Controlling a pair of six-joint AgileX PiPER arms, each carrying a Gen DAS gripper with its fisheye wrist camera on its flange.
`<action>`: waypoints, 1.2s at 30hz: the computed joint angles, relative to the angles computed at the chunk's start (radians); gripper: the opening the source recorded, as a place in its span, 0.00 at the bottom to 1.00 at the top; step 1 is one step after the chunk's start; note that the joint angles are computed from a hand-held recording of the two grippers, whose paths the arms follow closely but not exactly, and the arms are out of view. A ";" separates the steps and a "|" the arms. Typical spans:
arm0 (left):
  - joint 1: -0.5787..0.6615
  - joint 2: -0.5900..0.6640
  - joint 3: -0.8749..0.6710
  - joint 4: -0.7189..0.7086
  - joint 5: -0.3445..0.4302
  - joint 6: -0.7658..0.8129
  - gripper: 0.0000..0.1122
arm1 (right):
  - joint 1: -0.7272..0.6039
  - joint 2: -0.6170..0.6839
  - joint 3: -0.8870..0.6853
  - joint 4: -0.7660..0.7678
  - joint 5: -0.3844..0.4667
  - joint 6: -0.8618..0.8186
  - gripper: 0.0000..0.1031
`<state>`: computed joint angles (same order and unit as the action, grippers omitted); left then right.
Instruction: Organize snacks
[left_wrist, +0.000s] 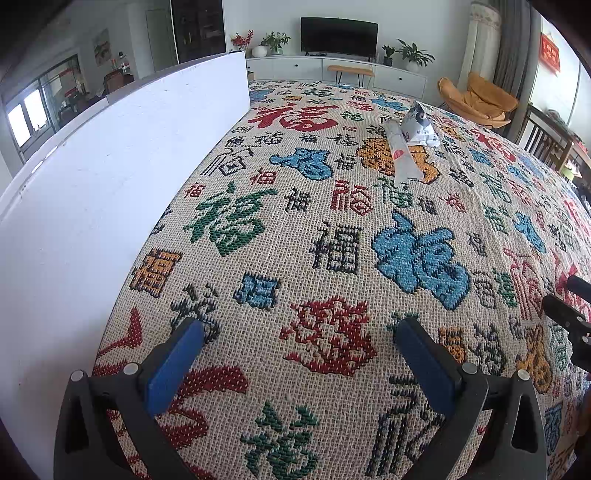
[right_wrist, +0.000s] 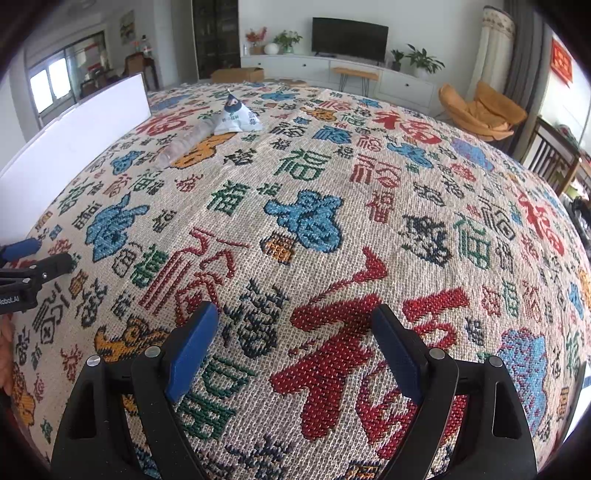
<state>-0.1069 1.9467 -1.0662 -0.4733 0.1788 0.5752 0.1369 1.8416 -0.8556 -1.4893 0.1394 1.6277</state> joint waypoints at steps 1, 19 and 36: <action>0.000 0.000 0.000 0.000 0.000 0.000 0.92 | 0.000 0.000 0.000 0.000 0.000 0.000 0.85; 0.000 0.001 -0.001 0.005 0.000 -0.006 0.92 | -0.001 0.002 0.001 -0.012 -0.002 0.015 0.86; 0.000 0.000 0.000 0.011 0.001 -0.012 0.92 | -0.004 0.002 0.003 -0.030 -0.003 0.031 0.87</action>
<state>-0.1074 1.9464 -1.0663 -0.4620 0.1794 0.5630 0.1328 1.8435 -0.8526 -1.5196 0.1367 1.6589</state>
